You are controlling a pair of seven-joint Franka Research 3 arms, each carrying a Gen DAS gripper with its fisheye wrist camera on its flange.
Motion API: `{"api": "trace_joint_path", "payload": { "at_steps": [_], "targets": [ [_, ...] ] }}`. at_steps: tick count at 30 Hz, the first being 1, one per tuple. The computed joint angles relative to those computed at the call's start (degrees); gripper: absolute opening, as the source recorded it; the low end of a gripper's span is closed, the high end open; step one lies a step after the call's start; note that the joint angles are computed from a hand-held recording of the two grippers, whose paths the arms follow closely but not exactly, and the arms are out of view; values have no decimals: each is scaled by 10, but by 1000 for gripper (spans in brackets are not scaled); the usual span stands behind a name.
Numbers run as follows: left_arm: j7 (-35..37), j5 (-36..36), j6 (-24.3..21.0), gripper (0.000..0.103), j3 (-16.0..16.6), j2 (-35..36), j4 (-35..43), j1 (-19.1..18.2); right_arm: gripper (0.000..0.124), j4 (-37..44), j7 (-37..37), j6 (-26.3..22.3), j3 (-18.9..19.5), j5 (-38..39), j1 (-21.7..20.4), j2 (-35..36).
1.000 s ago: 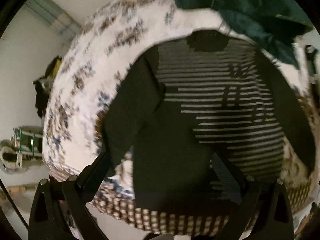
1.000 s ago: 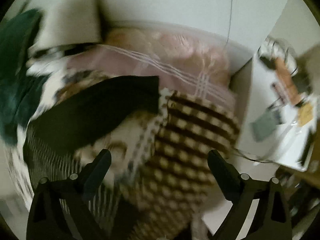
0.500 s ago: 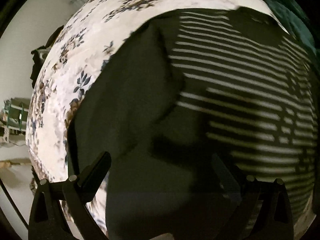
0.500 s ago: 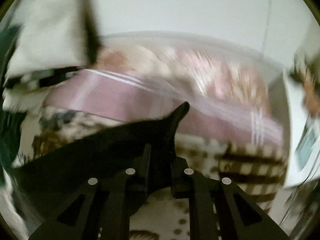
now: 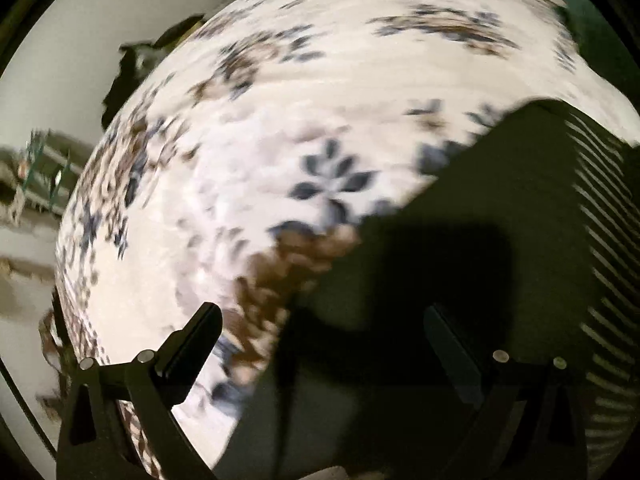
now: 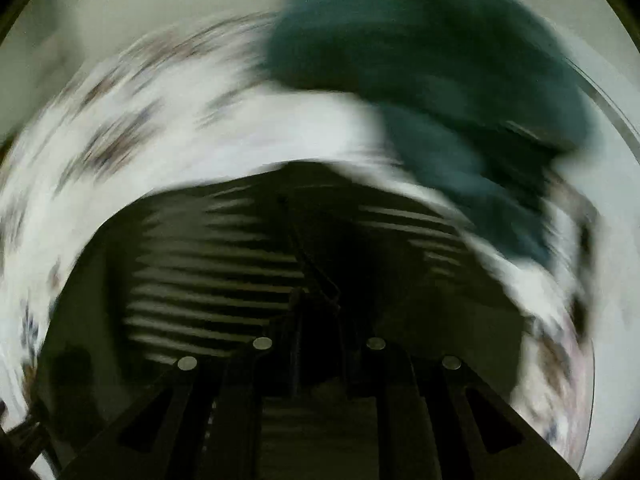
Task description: Fold small clothes
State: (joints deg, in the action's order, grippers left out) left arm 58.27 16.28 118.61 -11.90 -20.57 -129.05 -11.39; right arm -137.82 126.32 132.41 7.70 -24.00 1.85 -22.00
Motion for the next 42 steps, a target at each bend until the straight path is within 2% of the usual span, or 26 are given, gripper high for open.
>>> {"api": "trace_joint_path", "payload": {
  "at_steps": [1,2,3,4,5,7,8,9,12,13,15,17,20,22,25,28,30,33,34,37,38,41,42],
  "targets": [
    [1,2,8,103,8,1,-6,6,14,28,-9,11,42,3,-10,50],
    [3,5,13,103,12,0,-11,11,14,65,22,-10,63,-13,-3,97],
    [6,4,20,103,16,-1,-16,14,14,98,39,-25,65,-28,18,141],
    [11,2,26,103,20,-2,-22,17,14,127,49,-39,50,-34,50,178],
    [18,-2,31,103,26,-4,-26,21,14,145,55,-52,50,-39,62,201],
    [35,-16,40,103,37,-10,-34,26,17,140,54,-66,40,-24,79,204],
    [42,-21,41,103,40,-16,-38,29,19,135,35,-64,30,11,85,197],
    [51,-29,41,103,46,-24,-42,32,27,115,11,-49,15,55,87,175],
    [75,-61,22,103,67,-77,-68,43,68,16,-25,-7,-29,158,95,56],
    [83,-72,5,103,79,-110,-85,50,77,-15,-37,-11,-40,192,94,9],
    [91,-87,-33,103,97,-161,-113,65,83,-64,-41,-48,-41,214,77,-68],
    [102,-108,-80,103,119,-210,-144,78,83,-109,-35,-92,-33,222,57,-142],
    [121,-151,-139,103,158,-261,-192,99,83,-175,-30,-183,-32,223,18,-252],
    [121,-175,-173,102,169,-278,-210,114,83,-210,-27,-229,-34,229,-3,-304],
    [133,-212,-166,101,162,-303,-234,105,83,-243,-16,-279,-33,246,-24,-358],
    [136,-239,-114,101,127,-268,-225,70,83,-263,-18,-305,-25,257,-27,-388],
    [123,-198,-68,101,79,-216,-203,62,83,-267,-23,-309,-20,263,-24,-394],
    [101,-124,-54,102,59,-152,-171,77,83,-263,-29,-316,-10,266,-17,-397],
    [99,-112,-55,102,69,-145,-168,84,83,-261,-30,-321,-8,265,-16,-400],
    [95,-87,-52,101,125,-156,-169,141,83,-246,-35,-329,-1,270,-30,-395],
    [97,-86,-59,101,138,-157,-163,156,83,-244,-28,-336,-10,264,-22,-402],
    [112,-146,-82,101,183,-174,-152,176,83,-236,-32,-356,-8,258,-26,-417],
    [121,-169,-90,101,187,-181,-151,173,83,-233,-33,-359,-6,255,-27,-415]
  ]
}}
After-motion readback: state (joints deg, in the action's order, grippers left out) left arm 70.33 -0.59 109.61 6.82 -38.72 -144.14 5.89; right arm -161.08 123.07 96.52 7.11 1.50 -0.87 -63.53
